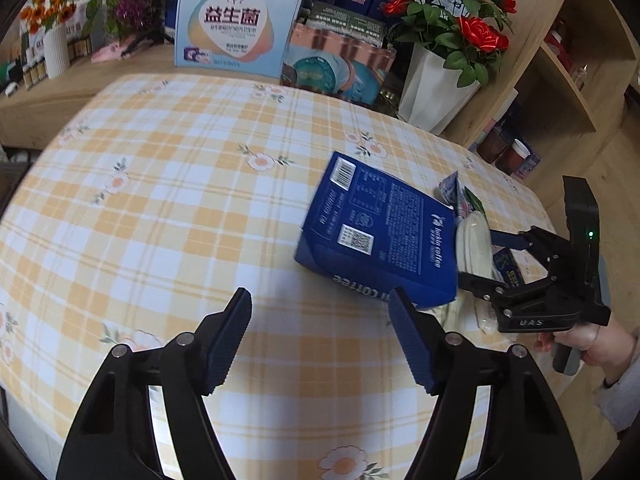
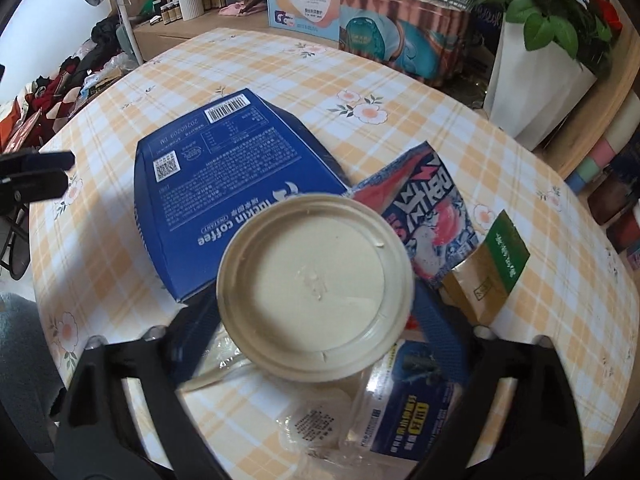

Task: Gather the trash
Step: 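Grasp the blue Luckin coffee box with the left gripper while the right grasps the white round lid, then lift the blue box and white lid and carry both over the bin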

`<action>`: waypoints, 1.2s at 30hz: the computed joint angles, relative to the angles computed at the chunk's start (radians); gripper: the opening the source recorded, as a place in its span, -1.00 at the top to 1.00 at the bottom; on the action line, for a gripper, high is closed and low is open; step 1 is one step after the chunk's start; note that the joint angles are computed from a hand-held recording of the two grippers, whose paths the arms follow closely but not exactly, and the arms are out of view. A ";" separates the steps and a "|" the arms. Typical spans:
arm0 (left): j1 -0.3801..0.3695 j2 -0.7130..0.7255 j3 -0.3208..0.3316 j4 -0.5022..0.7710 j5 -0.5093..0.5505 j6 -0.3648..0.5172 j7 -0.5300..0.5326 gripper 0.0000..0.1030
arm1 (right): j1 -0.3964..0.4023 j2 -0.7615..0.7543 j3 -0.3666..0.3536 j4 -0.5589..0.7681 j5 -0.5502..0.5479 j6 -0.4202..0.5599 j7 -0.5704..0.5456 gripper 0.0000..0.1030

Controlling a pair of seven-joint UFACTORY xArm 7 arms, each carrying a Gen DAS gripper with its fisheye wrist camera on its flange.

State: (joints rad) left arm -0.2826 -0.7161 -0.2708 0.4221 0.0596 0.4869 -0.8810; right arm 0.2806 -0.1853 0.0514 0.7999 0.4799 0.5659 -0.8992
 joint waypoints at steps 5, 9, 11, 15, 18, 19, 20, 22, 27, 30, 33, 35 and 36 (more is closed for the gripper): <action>-0.037 0.066 0.033 -0.012 -0.065 -0.093 -0.009 -0.18 | 0.004 -0.024 -0.003 -0.023 0.013 -0.018 -0.011 -0.67; -0.109 0.139 0.112 -0.036 -0.187 -0.222 -0.017 -0.03 | 0.005 -0.039 -0.011 -0.031 0.030 -0.019 0.006 -0.67; -0.184 0.179 0.180 -0.050 -0.280 -0.309 -0.004 0.07 | 0.008 -0.049 -0.011 -0.041 0.024 -0.024 0.010 -0.67; -0.318 0.251 0.285 -0.060 -0.431 -0.458 -0.004 0.07 | 0.016 -0.057 -0.023 -0.048 0.044 -0.023 0.009 -0.67; -0.412 0.282 0.360 -0.071 -0.495 -0.540 -0.016 0.07 | 0.019 -0.061 -0.028 -0.049 0.060 -0.022 0.010 -0.67; -0.429 0.295 0.372 -0.075 -0.501 -0.568 -0.029 0.07 | 0.019 -0.063 -0.030 -0.050 0.065 -0.020 0.009 -0.67; -0.433 0.306 0.372 -0.079 -0.499 -0.595 -0.048 0.07 | 0.020 -0.066 -0.032 -0.051 0.071 -0.019 0.008 -0.67; -0.471 0.335 0.397 -0.091 -0.495 -0.679 -0.091 0.07 | 0.022 -0.070 -0.034 -0.055 0.081 -0.024 0.008 -0.67; -0.583 0.437 0.494 -0.110 -0.415 -0.912 -0.272 0.07 | 0.027 -0.080 -0.041 -0.063 0.106 -0.024 0.007 -0.67; -0.537 0.496 0.428 -0.097 -0.439 -1.002 -0.307 0.07 | 0.026 -0.082 -0.045 -0.065 0.114 -0.019 0.008 -0.67; -0.506 0.528 0.406 -0.072 -0.411 -1.001 -0.336 0.38 | 0.022 -0.082 -0.048 -0.065 0.121 -0.017 0.013 -0.67; -0.462 0.521 0.344 -0.066 -0.461 -1.001 -0.279 0.47 | 0.019 -0.086 -0.051 -0.065 0.130 -0.014 0.018 -0.67; -0.427 0.503 0.294 -0.061 -0.509 -0.990 -0.209 0.50 | 0.019 -0.093 -0.054 -0.067 0.138 -0.013 0.017 -0.67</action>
